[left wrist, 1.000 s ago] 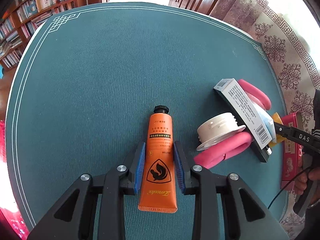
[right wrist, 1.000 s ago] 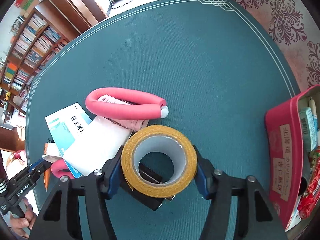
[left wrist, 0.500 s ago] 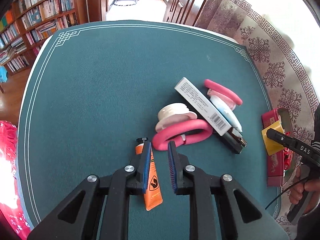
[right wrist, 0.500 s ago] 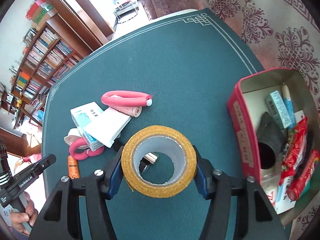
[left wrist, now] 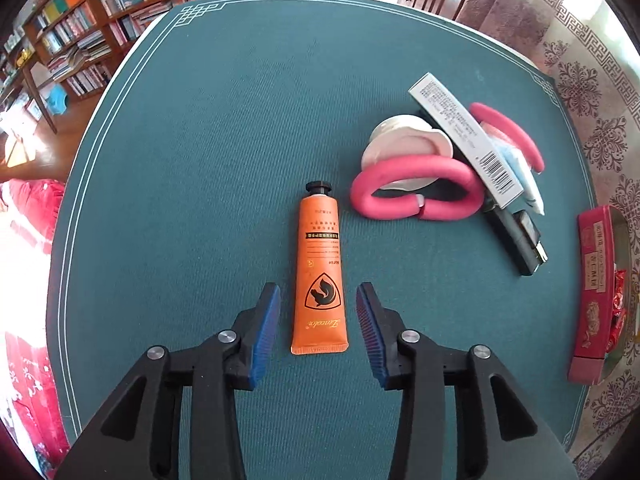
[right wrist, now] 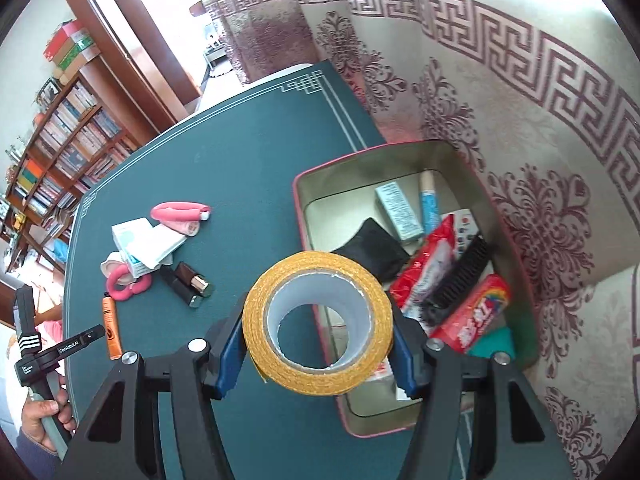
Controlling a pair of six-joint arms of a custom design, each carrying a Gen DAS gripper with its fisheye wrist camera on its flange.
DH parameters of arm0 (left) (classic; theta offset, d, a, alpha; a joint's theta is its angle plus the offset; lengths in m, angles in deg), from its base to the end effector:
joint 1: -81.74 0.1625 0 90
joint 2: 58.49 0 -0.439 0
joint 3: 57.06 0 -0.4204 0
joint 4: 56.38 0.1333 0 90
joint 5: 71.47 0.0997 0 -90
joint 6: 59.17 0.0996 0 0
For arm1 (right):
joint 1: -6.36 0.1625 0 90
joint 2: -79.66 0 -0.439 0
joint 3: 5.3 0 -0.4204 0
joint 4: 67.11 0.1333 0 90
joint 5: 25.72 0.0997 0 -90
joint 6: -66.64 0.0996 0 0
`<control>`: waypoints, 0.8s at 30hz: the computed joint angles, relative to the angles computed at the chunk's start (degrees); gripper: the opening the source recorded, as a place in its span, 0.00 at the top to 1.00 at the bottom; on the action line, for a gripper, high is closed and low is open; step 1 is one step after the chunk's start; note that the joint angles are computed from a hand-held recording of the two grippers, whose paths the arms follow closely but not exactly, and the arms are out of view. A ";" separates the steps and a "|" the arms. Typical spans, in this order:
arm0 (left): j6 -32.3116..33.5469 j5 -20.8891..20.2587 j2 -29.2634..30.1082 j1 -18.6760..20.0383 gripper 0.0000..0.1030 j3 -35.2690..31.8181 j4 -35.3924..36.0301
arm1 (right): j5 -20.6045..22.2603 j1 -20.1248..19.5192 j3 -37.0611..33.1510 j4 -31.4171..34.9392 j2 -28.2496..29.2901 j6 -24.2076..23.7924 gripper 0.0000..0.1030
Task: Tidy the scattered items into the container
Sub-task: 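Carry the tape roll and orange tube over the red tin with both grippers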
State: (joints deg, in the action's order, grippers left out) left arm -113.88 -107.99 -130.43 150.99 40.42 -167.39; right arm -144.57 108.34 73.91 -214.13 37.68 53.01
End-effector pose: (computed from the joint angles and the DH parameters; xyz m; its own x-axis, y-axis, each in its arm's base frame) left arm -0.0167 -0.6461 0.3317 -0.5968 -0.6048 -0.5273 -0.2318 0.7591 -0.6083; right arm 0.2462 -0.7496 0.1535 -0.8196 -0.2383 0.5210 -0.3997 0.8893 -0.2220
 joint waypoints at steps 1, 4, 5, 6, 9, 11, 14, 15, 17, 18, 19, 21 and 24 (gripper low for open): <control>0.07 -0.05 0.26 0.32 0.58 -0.09 -0.33 | -0.81 -0.23 0.10 -0.20 -0.25 0.23 0.38; -0.23 0.68 1.31 1.28 0.58 -0.90 -0.23 | -2.76 -0.75 0.60 -0.68 -1.01 0.83 0.37; -0.32 0.95 1.65 1.66 0.58 -1.21 -0.24 | -3.16 -0.88 0.90 -0.88 -1.33 0.76 0.37; 0.02 1.07 1.95 2.08 0.58 -1.42 -0.83 | -3.56 -0.91 1.22 -1.21 -1.56 0.53 0.37; 1.53 1.10 2.83 3.29 0.58 -1.96 -2.85 | -4.91 -0.88 2.15 -2.30 -2.10 -0.56 0.37; 2.29 2.82 3.33 3.24 0.58 -1.95 -3.77 | -5.67 -0.90 2.59 -2.80 -2.40 -1.01 0.37; 1.27 3.27 3.89 3.00 0.71 -2.86 -2.10 | -6.82 -0.99 2.86 -3.82 -2.63 -1.63 0.37; 1.31 2.36 3.72 2.90 0.71 -2.75 -2.84 | -6.91 -1.08 2.79 -3.87 -2.67 -1.62 0.37; 2.16 1.31 3.13 2.20 0.72 -1.89 -4.93 | -7.10 -1.23 2.51 -4.15 -2.62 -1.74 0.37; 2.42 1.44 2.93 1.58 0.72 -1.61 -4.99 | -7.22 -1.29 2.37 -4.50 -2.52 -1.95 0.37; 2.70 1.42 2.72 0.91 0.72 -1.36 -4.99 | -7.41 -1.33 2.24 -4.97 -2.37 -2.34 0.37; 3.81 0.73 2.33 -0.50 0.72 -0.96 -5.67 | -8.04 -1.35 1.97 -6.18 -1.90 -3.58 0.37; 6.06 0.27 2.51 -2.90 0.72 -1.24 -6.83 | -7.92 -1.63 1.42 -6.42 -1.33 -4.57 0.37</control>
